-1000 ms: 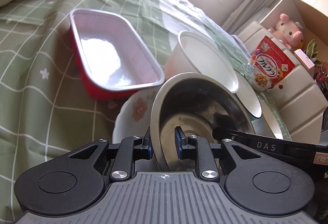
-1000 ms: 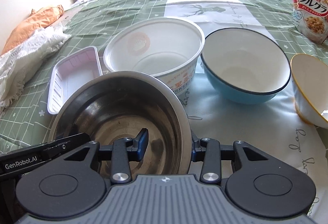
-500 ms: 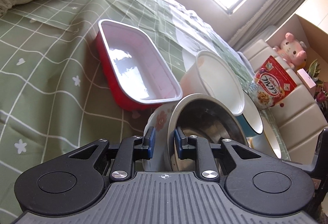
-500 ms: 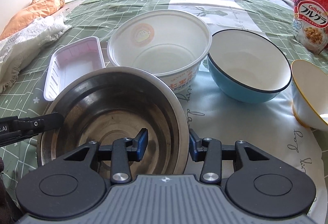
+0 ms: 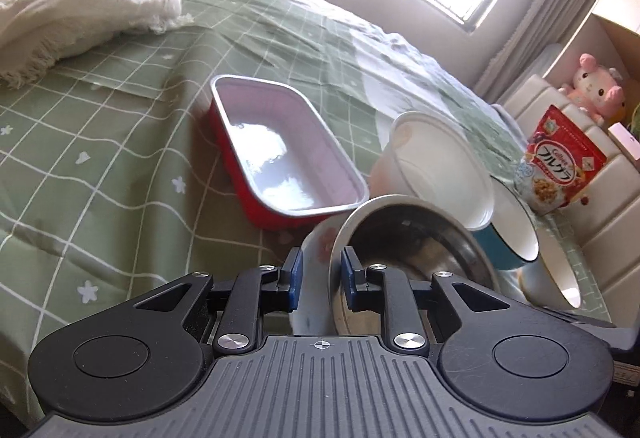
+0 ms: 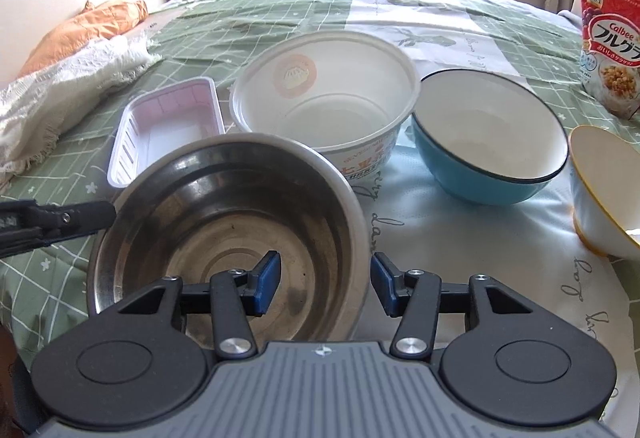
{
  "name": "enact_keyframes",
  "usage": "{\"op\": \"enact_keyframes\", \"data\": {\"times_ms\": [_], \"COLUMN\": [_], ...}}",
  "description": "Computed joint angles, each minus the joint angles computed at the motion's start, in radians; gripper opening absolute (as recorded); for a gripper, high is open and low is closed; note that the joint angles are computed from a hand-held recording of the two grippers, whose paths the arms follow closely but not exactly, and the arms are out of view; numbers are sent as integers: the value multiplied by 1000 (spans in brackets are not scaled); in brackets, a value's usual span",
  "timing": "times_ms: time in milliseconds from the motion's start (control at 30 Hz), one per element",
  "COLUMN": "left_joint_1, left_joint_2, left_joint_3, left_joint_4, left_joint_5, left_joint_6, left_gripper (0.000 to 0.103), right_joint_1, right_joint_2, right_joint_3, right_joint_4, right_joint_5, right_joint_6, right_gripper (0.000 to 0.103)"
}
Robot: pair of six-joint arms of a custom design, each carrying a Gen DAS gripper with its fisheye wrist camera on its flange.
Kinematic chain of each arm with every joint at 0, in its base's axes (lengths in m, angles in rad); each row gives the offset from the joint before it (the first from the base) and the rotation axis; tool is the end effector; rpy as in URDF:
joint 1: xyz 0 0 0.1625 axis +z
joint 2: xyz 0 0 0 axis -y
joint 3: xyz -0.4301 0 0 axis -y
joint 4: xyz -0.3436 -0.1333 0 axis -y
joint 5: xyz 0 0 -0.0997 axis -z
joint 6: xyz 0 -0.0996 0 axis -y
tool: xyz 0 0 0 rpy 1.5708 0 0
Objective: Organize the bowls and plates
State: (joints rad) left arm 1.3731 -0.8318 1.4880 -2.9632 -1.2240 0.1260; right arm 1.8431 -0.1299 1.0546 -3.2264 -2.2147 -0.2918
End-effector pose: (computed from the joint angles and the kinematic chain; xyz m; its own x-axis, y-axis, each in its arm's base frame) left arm 0.0267 -0.7179 0.2683 -0.9410 0.0526 -0.3342 0.2659 0.7257 -0.6345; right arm 0.2754 -0.7130 -0.0489 -0.7833 -0.0426 0.6201 -0.4444 0.7360 -0.5107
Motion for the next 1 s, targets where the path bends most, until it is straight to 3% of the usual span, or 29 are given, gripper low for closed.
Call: {"op": "enact_keyframes", "data": {"times_ms": [133, 233, 333, 433, 500, 600, 733, 900, 1000], "left_joint_1": [-5, -10, -24, -14, -6, -8, -1, -1, 2], "left_joint_2": [-2, -3, -2, -17, -27, -22, -6, 2, -4], "left_joint_3": [12, 13, 28, 37, 41, 33, 23, 13, 2], "left_joint_4": [-15, 6, -24, -40, -52, -46, -48, -50, -22], "left_joint_5": [10, -1, 45, 25, 5, 41, 40, 44, 36], "left_joint_6": [-13, -12, -5, -35, -43, -30, -9, 9, 9], "left_gripper": [22, 22, 26, 25, 25, 25, 29, 32, 33], "right_joint_1": [-5, -9, -13, -24, -25, -22, -34, -62, -70], "right_joint_2": [-36, -54, -63, -92, -96, -84, -82, -91, -86], "right_joint_3": [75, 107, 124, 156, 166, 156, 137, 128, 119], "right_joint_4": [-71, -45, -32, 11, -3, -58, -48, 45, 73], "right_joint_5": [56, 108, 141, 200, 200, 161, 131, 179, 206], "right_joint_6": [-12, 2, 10, 41, 38, 31, 78, 174, 183], "right_gripper": [51, 51, 51, 51, 51, 51, 51, 51, 51]}}
